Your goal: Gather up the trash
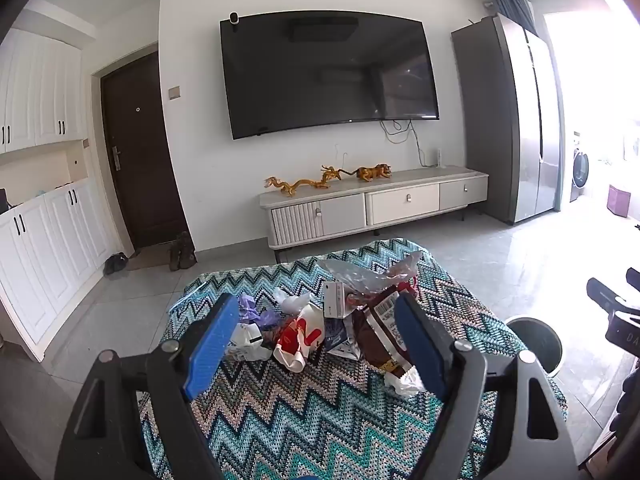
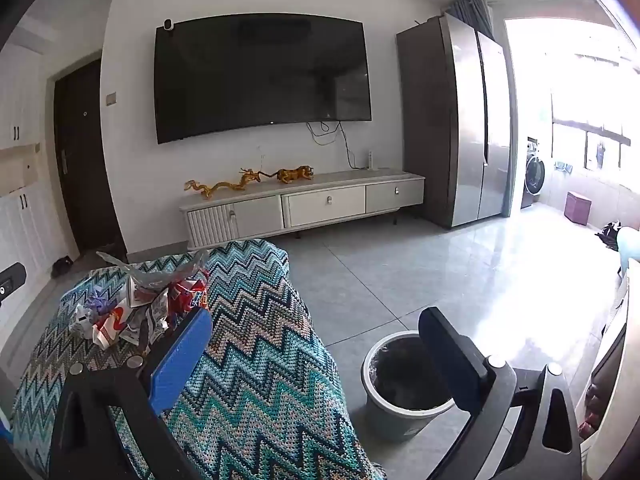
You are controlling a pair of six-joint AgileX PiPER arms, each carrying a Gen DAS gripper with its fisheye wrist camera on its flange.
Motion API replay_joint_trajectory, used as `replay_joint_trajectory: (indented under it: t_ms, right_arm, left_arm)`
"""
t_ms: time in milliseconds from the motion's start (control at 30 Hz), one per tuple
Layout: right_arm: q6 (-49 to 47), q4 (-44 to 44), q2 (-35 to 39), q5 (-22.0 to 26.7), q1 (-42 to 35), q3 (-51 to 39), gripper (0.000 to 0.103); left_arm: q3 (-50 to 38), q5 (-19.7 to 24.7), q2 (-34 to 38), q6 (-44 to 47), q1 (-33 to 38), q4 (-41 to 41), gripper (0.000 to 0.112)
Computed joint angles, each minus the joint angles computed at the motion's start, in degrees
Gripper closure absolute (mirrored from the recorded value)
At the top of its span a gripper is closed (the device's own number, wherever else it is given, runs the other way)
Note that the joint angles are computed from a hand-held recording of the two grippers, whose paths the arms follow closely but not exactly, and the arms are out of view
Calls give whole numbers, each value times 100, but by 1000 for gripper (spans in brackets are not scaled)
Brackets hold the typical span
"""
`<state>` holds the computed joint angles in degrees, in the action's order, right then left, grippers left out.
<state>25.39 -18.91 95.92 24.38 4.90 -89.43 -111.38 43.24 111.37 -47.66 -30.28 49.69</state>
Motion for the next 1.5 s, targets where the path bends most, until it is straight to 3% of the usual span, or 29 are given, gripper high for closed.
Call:
replay_joint_trajectory:
  t_ms: [133,367,467,667,1067,1500]
  right_arm:
    - [-146,96,-125,-73,11,198,0]
    - [-1322,1129,106,200,-280,-389,0]
    - [-573,538,-138,73,-169,-17,0]
    - [-465,425,-217,7,-103,53,0]
    - [-611,659,-420,-434,-133,394,0]
    - [-805,904,-395,-481,-101,391,0]
  left_arm:
    - [-86,71,34,132,6,-107,33]
    - [-40,119,-28,71,-6,-55,33]
    - [-66,138,-8,45,10,-34,33]
    - [130,146,-125,-203,-38,196,33]
    - [205,178,-146,-498,-19,395,33]
    - [317,98,-144,-755,127,525,33]
